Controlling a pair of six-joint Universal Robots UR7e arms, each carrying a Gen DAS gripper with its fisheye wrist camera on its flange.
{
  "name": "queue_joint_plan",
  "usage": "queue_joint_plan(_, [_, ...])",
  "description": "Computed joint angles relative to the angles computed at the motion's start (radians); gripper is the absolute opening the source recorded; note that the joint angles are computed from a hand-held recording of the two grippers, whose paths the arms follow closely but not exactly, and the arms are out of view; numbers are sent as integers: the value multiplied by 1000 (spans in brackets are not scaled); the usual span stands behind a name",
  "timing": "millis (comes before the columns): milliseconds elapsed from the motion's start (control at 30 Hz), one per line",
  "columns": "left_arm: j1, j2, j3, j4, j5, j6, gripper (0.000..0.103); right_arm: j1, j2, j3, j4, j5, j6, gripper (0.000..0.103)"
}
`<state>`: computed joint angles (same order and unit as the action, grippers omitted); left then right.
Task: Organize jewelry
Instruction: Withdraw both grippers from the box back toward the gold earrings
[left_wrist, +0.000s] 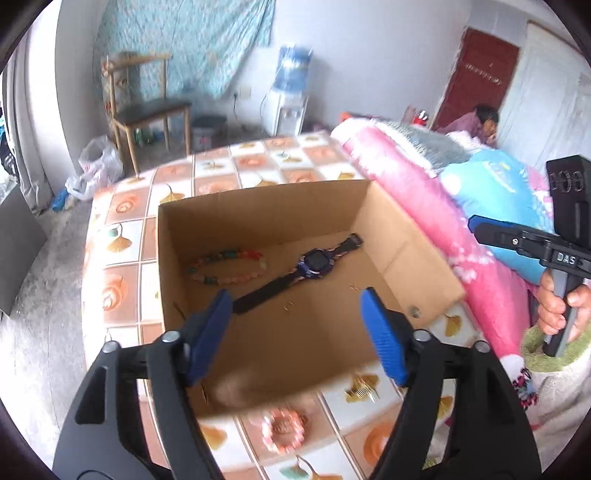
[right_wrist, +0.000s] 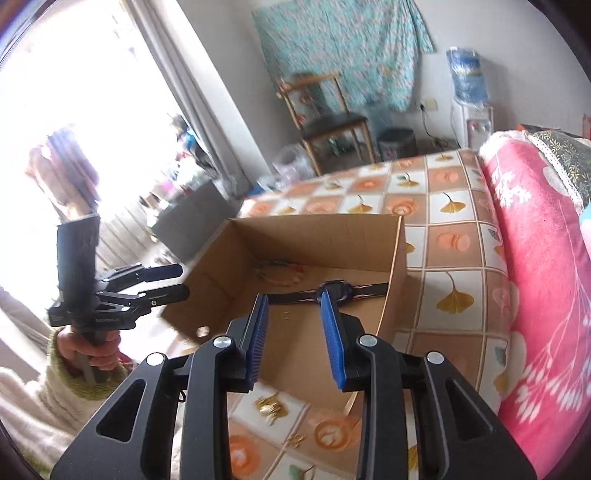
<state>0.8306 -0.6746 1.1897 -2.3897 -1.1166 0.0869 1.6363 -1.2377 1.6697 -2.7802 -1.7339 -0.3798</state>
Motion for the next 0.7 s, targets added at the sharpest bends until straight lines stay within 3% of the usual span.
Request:
queue_joint_plan(133, [-32, -102, 175, -85, -31, 20, 83, -8, -77, 145, -64, 15, -23, 30])
queue_joint_plan(267, [-51, -152, 285, -80, -62, -8, 84, -29, -109, 242, -63, -9, 18, 30])
queue_joint_plan(333, [-58, -154, 319, -67, -49, -20, 84, -52, -108, 269, -37, -5, 65, 30])
queue_joint_plan(433, [-64, -135, 344, -33, -23, -38, 84, -65, -78, 283, -20, -59, 108, 30])
queue_joint_plan(700, [-59, -73, 387, -85, 39, -31, 82, -38, 20, 280, -87, -182, 115, 30])
